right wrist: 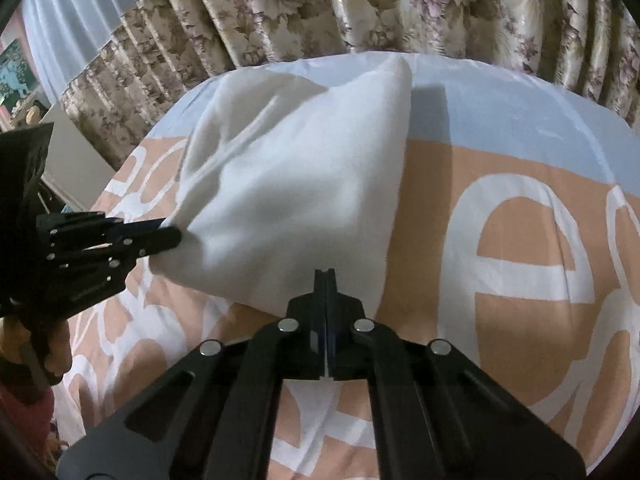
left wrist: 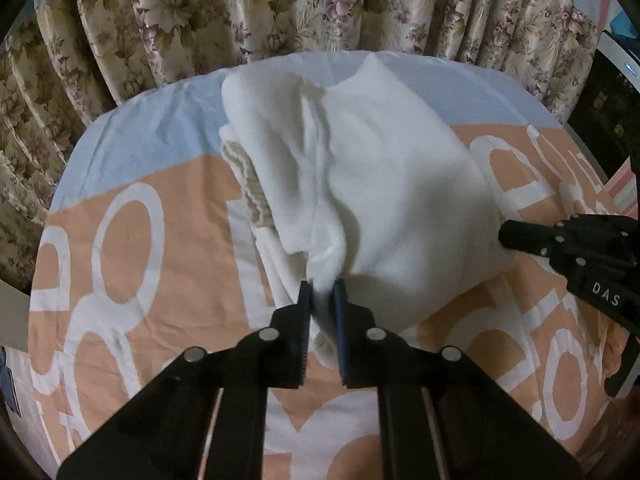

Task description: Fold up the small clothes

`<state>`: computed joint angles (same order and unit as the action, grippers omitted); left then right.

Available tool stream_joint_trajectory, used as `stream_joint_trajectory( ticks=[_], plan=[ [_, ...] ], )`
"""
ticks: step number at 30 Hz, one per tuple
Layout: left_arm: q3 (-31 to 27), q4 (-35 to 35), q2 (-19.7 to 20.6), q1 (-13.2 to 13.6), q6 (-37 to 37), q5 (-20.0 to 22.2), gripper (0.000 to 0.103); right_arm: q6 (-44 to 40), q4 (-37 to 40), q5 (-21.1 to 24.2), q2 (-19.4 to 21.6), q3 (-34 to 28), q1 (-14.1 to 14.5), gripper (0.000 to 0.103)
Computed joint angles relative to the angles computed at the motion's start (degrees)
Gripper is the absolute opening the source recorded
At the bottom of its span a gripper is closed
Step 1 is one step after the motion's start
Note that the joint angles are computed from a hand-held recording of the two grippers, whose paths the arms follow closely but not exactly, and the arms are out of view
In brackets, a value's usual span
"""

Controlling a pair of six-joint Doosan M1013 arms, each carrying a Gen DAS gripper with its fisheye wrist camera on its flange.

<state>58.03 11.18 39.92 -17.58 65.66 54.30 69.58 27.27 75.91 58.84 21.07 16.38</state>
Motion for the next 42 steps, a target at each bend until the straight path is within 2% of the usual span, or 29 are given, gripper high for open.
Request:
stream_joint_trajectory(
  ticks=[5,7,13,15,16,17,18,19,20,22,23,24,27,34,42],
  plan=[
    [0.8,0.82,-0.72,0.19,0.05,-0.06,0.009,-1.56,1.5,0.24,-0.57,0.39,0.1,0.0],
    [1.47,0.93,-0.71,0.39,-0.16,0.36,0.009,-0.79,0.06,1.22,0.37,-1.01,0.29,0.0],
    [3.19,0.57,-0.98,0.49,-0.58,-0.89,0.009,0.06,-2.33,1.78,0.98,0.33,0.36,0.0],
    [3.26,1.25,-1.04,0.4,-1.27,-1.15,0.013,-0.34,-1.8,1.49,0.74,0.58,0.24,0.001],
    [3.22,1.95,-1.12,0.31,-1.95,-1.07,0.02,-0.42,-1.58,1.53,0.71,0.48,0.16,0.001],
    [3.18,2.4,-1.19,0.23,-2.48,-0.99,0.036,-0.42,-0.98,1.93,0.88,-0.14,-0.02,0.003],
    [3.49,3.67,-1.49,0.12,-3.6,-1.14,0.046,-0.5,-0.66,1.94,0.82,-0.26,-0.16,0.004],
    [4.02,5.5,-1.98,-0.07,-5.11,-1.52,0.064,-0.56,-0.48,1.96,0.81,-0.57,-0.32,0.007],
    [4.24,6.32,-2.28,-0.09,-5.89,-1.65,0.075,-0.59,-0.07,2.18,0.9,-0.95,-0.48,0.013],
    [4.93,6.48,-2.92,0.12,-6.72,-2.24,0.08,-0.25,0.84,1.5,0.72,-0.82,-0.9,0.054],
    [5.28,5.68,-3.27,0.36,-7.02,-2.64,0.084,0.0,1.14,0.52,0.46,-0.33,-1.02,0.061],
    [5.42,4.78,-3.41,0.58,-6.82,-2.96,0.085,0.17,1.34,-1.09,-0.11,0.9,-1.2,0.068],
    [4.95,2.4,-3.03,1.05,-6.01,-2.94,0.087,2.61,1.89,-1.51,0.18,0.69,-1.58,0.076],
    [1.21,-3.49,0.41,1.81,-3.04,-1.3,0.087,3.45,1.1,-2.26,-0.2,2.06,-1.75,0.078],
    [-0.89,-8.23,2.42,3.07,-1.52,-1.56,0.087,4.06,0.67,-2.62,0.04,1.95,-1.79,0.078]
  ],
)
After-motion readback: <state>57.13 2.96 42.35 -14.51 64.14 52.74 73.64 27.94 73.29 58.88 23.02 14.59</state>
